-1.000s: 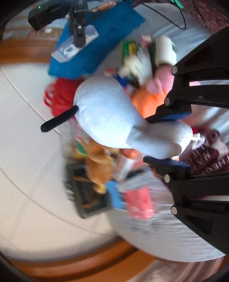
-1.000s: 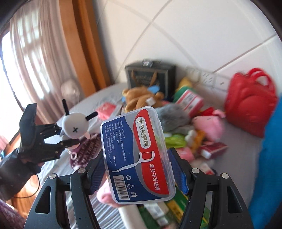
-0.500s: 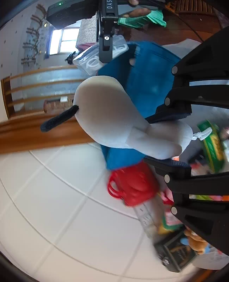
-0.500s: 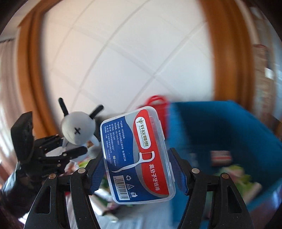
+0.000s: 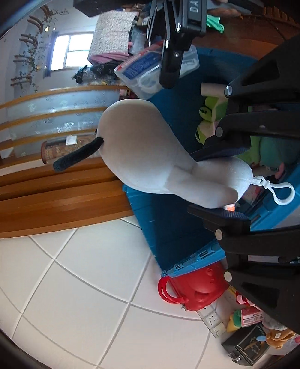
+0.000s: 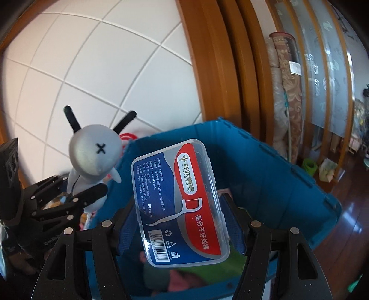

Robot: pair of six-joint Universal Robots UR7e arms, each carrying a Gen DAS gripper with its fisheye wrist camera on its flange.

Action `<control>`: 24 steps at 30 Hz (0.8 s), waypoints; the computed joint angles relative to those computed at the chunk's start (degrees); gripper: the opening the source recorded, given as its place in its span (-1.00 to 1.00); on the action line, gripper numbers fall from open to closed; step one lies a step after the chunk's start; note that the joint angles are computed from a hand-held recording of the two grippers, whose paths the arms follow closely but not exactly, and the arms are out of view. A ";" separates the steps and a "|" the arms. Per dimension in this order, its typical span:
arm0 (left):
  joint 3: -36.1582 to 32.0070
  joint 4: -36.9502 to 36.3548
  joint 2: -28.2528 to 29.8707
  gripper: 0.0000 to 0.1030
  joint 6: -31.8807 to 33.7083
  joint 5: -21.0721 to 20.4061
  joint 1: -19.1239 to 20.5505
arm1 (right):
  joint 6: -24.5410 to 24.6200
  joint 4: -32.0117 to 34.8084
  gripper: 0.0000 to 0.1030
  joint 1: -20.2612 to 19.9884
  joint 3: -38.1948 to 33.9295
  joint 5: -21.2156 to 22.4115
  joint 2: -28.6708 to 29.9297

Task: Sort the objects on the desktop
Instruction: 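Carry the floss box and white plush toward the blue crate, then open both tools to drop the floss box and white plush into the crate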

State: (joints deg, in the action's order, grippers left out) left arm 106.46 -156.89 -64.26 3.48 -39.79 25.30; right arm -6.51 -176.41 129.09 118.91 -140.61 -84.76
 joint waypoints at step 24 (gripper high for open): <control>-4.67 -0.57 7.65 0.64 -4.55 21.20 -1.75 | -3.93 -2.89 0.90 -4.81 -1.01 5.16 -0.72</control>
State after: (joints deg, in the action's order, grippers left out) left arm 101.79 -157.46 -56.62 -1.07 -18.59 23.55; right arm -10.44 -179.29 124.27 117.90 -135.46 -85.48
